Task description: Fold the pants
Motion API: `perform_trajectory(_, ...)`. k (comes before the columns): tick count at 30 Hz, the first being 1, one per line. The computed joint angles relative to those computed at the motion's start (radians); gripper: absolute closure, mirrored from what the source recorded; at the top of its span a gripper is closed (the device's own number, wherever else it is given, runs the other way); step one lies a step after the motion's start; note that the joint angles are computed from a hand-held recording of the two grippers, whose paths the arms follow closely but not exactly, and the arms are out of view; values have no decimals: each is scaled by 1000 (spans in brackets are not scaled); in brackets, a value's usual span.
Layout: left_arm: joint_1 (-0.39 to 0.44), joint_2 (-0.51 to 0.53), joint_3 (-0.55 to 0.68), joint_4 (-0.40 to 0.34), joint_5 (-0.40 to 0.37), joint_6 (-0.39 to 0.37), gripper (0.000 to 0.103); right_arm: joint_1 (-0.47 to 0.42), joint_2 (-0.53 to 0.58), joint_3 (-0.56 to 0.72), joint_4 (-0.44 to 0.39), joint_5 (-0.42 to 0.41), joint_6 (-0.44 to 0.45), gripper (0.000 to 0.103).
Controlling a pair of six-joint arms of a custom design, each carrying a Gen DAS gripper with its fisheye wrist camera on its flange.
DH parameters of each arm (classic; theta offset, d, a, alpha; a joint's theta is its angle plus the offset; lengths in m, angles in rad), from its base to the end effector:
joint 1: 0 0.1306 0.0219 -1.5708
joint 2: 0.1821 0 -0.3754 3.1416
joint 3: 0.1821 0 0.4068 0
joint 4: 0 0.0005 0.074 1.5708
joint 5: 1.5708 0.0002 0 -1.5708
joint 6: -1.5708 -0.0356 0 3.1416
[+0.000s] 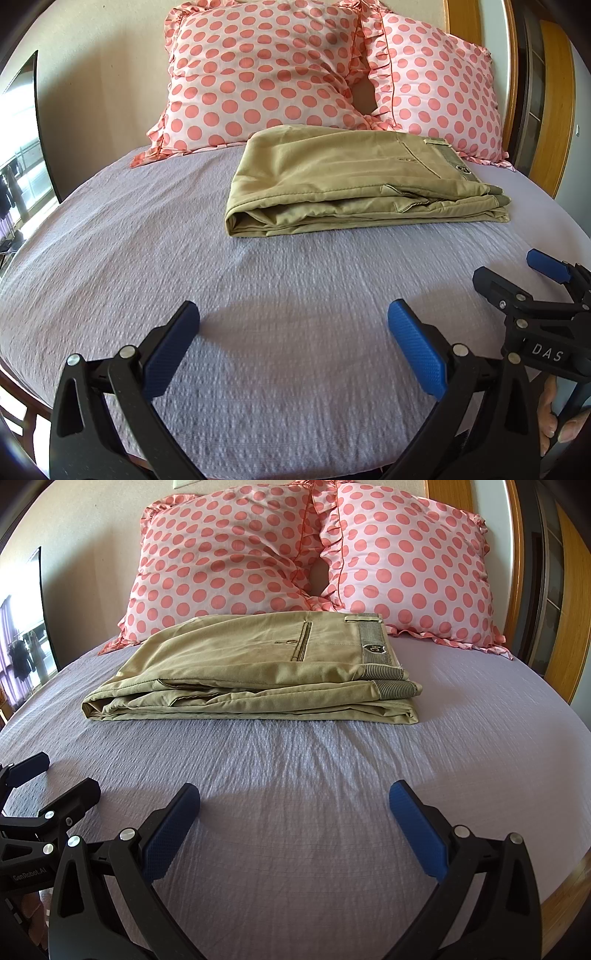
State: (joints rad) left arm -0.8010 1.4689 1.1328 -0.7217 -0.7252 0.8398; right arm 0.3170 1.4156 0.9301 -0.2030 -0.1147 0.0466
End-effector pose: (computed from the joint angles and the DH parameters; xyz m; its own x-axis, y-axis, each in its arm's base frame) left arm 0.3543 -0.3323 0.2828 -0.6362 -0.1441 -0.7579 -0.2440 0.9696 0.0204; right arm 0.4513 0.1518 0.2464 -0.5847 -0.2405 -0.7747 -0.4213 0.9062 0.0367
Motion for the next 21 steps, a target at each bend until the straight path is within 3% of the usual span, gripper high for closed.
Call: perform_trajectory(21, 9, 29, 36, -47, 6, 50, 2, -1, 1, -1, 3, -1, 1, 1)
